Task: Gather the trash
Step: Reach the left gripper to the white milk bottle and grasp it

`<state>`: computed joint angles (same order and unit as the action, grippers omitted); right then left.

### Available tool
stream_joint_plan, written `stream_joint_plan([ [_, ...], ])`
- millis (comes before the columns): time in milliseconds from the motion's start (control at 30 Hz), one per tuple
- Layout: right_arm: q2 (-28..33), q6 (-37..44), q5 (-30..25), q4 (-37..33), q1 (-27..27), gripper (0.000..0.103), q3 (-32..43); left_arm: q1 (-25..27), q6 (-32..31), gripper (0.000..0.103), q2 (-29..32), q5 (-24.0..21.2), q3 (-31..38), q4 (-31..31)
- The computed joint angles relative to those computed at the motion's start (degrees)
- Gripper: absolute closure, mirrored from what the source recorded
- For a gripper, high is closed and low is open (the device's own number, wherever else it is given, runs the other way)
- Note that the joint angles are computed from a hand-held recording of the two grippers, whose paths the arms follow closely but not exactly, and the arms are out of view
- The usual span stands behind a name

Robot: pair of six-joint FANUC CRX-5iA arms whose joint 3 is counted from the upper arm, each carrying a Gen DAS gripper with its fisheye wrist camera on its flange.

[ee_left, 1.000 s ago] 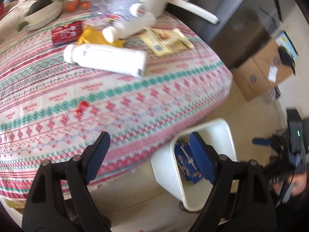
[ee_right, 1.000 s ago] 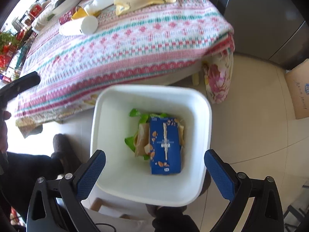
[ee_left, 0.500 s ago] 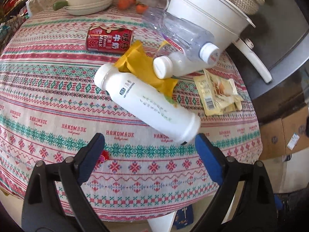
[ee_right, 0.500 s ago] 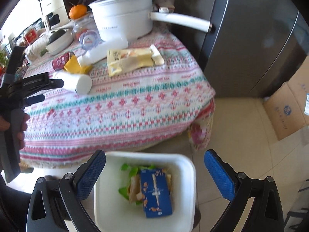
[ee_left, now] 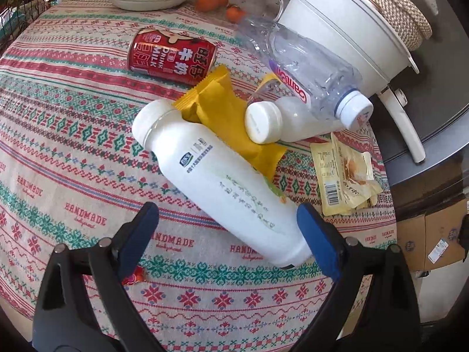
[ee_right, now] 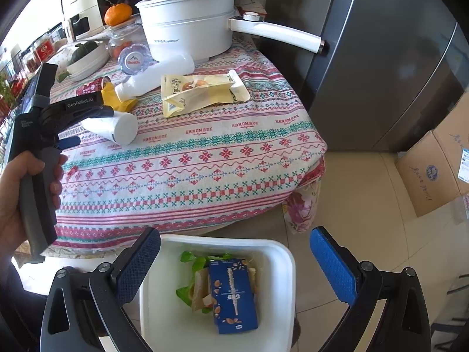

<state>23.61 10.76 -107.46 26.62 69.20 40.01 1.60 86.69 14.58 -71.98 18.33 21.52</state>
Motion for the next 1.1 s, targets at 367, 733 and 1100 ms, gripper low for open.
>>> stream_joint_plan([
  [367,-0.6,-3.5,1.2,-1.5,-0.9,0.0,-1.2,-1.3,4.6,0.018,3.2,0.5,2.3,-1.5],
  [733,2.3,-3.2,-0.5,-4.0,-2.7,0.0,2.1,2.2,-4.6,0.044,5.4,-11.6,6.3,1.9],
  [1100,6.9,-5.2,1.9,-2.7,-5.3,0.0,8.7,8.0,-13.4,0.052,3.6,-17.6,3.9,4.9],
])
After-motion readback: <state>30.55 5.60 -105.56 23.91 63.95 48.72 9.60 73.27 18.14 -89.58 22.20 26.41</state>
